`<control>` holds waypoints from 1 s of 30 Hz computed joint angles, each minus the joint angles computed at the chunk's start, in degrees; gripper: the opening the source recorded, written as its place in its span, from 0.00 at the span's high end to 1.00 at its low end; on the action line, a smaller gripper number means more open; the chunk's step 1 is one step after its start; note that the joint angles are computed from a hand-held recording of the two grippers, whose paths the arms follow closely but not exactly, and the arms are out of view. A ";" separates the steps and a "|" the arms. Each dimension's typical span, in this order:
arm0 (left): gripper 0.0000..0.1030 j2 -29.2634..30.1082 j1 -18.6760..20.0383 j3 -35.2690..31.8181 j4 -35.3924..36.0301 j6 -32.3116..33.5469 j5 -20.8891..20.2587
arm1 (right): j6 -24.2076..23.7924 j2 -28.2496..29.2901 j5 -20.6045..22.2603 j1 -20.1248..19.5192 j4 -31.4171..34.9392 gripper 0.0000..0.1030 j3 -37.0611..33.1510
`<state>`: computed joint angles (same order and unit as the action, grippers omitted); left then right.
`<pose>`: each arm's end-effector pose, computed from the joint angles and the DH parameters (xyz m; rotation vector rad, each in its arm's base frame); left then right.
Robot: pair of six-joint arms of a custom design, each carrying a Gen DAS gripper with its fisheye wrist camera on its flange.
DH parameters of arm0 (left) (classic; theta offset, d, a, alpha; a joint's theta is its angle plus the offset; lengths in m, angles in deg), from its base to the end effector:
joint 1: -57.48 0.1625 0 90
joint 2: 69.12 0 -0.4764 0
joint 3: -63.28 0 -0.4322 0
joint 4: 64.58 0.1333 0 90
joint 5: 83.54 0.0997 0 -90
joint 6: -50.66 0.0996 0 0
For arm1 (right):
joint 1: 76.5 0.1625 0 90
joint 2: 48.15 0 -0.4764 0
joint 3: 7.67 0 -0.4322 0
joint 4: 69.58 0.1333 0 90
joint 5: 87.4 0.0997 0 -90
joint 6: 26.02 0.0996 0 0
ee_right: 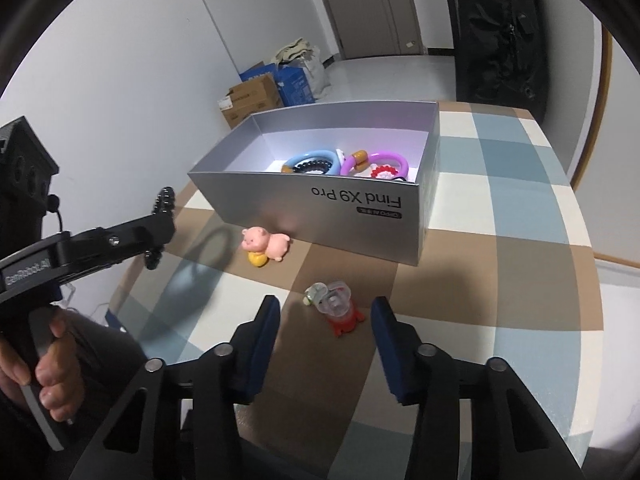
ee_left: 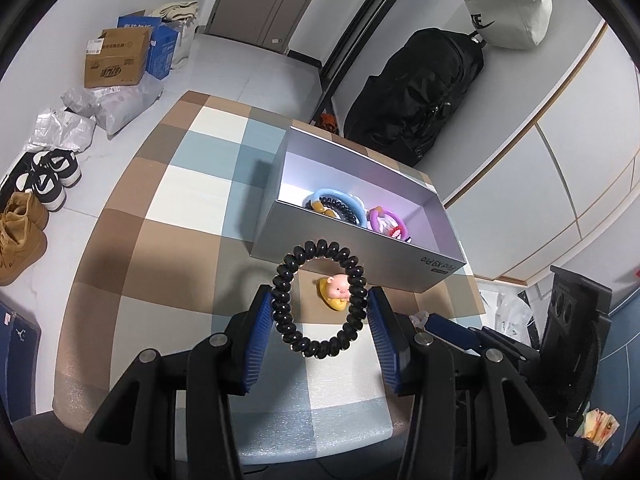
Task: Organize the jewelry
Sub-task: 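Lift the bracelet with the left gripper while the right grasps the clear-red bottle charm, then carry the bracelet (left) and bottle charm (right) into the box and open both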
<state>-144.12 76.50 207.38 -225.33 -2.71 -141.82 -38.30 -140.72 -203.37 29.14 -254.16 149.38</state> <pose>-0.2984 -0.2992 0.1371 0.4200 2.7867 -0.7270 0.1662 -0.2609 0.2209 0.4739 -2.5790 0.7211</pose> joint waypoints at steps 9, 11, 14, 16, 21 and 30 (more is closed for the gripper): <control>0.60 0.24 0.55 -0.16 -0.46 0.41 -0.82 | 1.18 -1.34 2.21 -1.76 1.53 0.82 -0.14; 0.60 0.34 0.59 -0.23 -0.36 0.46 -0.88 | 1.15 -2.29 3.19 -2.28 1.99 0.82 -0.02; 0.60 0.45 0.51 -0.32 -0.38 0.65 -0.76 | 1.17 -3.18 3.67 -2.48 2.09 0.83 0.03; 0.60 0.45 0.30 -0.28 -0.15 0.60 -0.48 | 1.35 -3.73 3.81 -2.58 2.00 0.83 0.10; 0.60 0.88 0.10 -0.51 0.52 0.34 -0.23 | 2.11 -5.61 5.08 -3.45 2.66 0.83 0.11; 0.60 0.63 -1.62 -0.31 -1.01 0.08 2.62 | 2.57 -9.61 8.81 -3.43 3.27 0.83 -0.16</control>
